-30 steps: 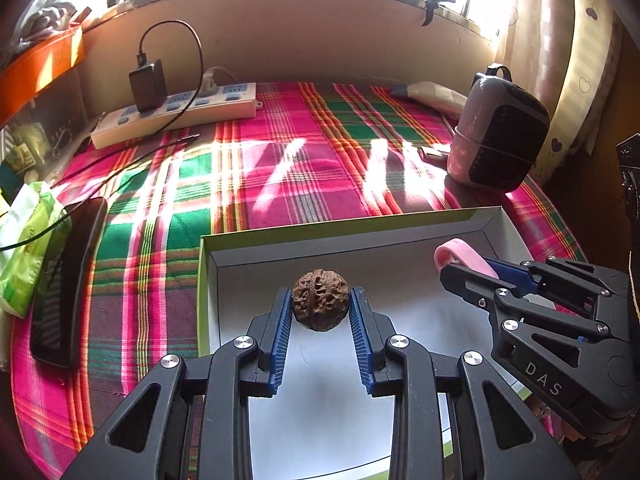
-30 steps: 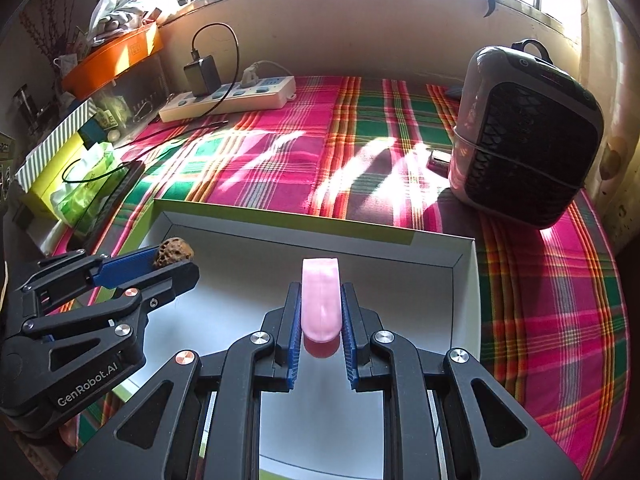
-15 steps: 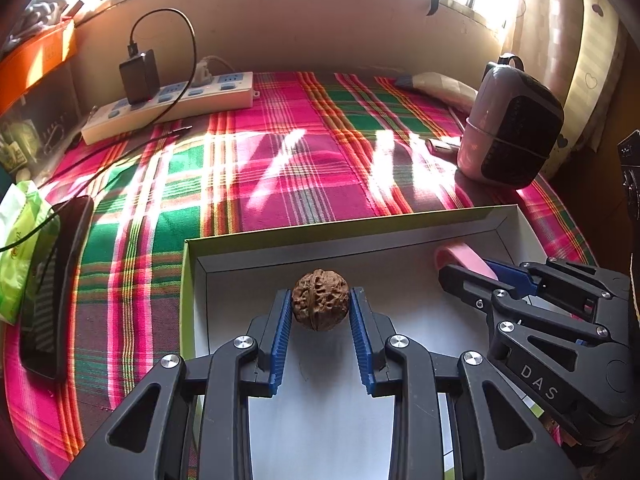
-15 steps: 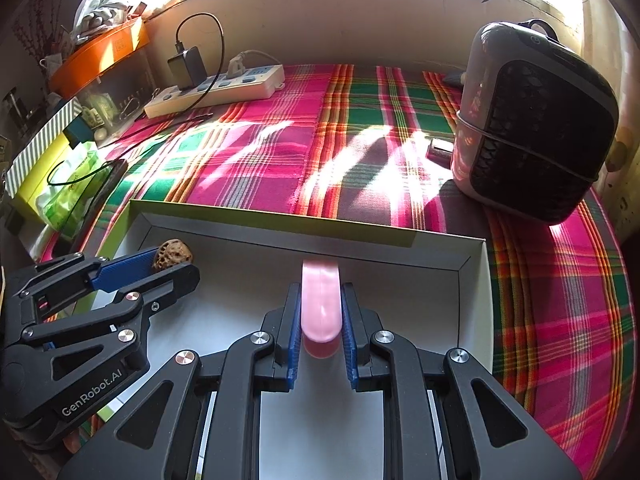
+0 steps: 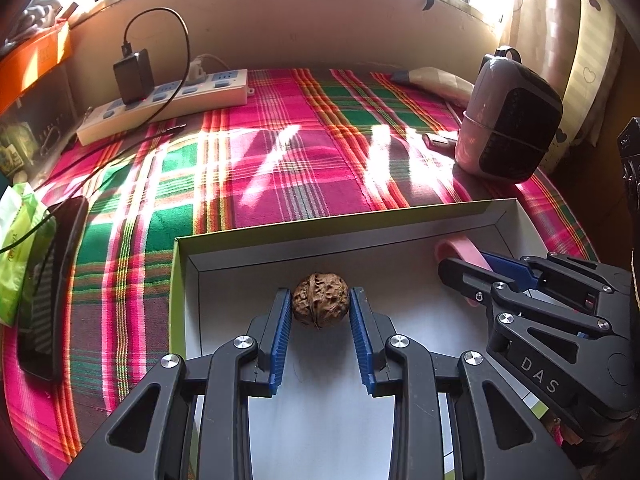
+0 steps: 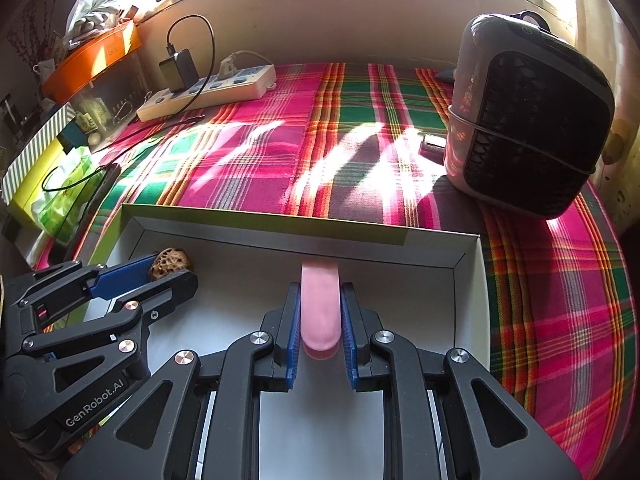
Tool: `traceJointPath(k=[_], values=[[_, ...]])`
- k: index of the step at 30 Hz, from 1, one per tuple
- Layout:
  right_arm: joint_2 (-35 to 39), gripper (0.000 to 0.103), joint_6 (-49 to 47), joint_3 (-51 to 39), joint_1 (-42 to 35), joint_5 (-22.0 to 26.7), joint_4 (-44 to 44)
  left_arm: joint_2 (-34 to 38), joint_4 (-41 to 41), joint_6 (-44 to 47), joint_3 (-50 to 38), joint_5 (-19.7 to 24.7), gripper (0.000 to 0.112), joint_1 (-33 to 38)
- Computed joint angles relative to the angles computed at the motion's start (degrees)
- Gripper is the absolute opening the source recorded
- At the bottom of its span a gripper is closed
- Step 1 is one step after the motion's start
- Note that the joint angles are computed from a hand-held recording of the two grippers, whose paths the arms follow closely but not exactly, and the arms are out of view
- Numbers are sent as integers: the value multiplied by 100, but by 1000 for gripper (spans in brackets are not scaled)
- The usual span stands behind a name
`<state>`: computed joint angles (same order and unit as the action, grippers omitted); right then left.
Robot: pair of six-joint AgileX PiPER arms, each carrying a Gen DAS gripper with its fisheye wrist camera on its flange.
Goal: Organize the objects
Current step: 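Carry the walnut into the box and open the left tool while the right releases the clip, then withdraw both open tools from the box back toward the remaining objects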
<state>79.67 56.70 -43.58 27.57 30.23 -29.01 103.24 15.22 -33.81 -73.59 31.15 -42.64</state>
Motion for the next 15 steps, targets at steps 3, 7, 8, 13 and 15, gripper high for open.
traceJointPath(k=[3,7,8,13,15], values=[[-10,35,64,3,32,31,-33,-4,20,-25,-3,4,28,-8],[-67,41,253,49,49,51,-114,-80,153,-136,54,-6,36,-24],[-92,41,255,70,47,31,-93,-101,162,-157,70,-7,37,-16],[-180,47,445,105,158,111,-231,-222,274,-332,203,-11,38,9],[-212,49,521,116,197,154,-278,-275,323,-397,266,-19,38,-1]])
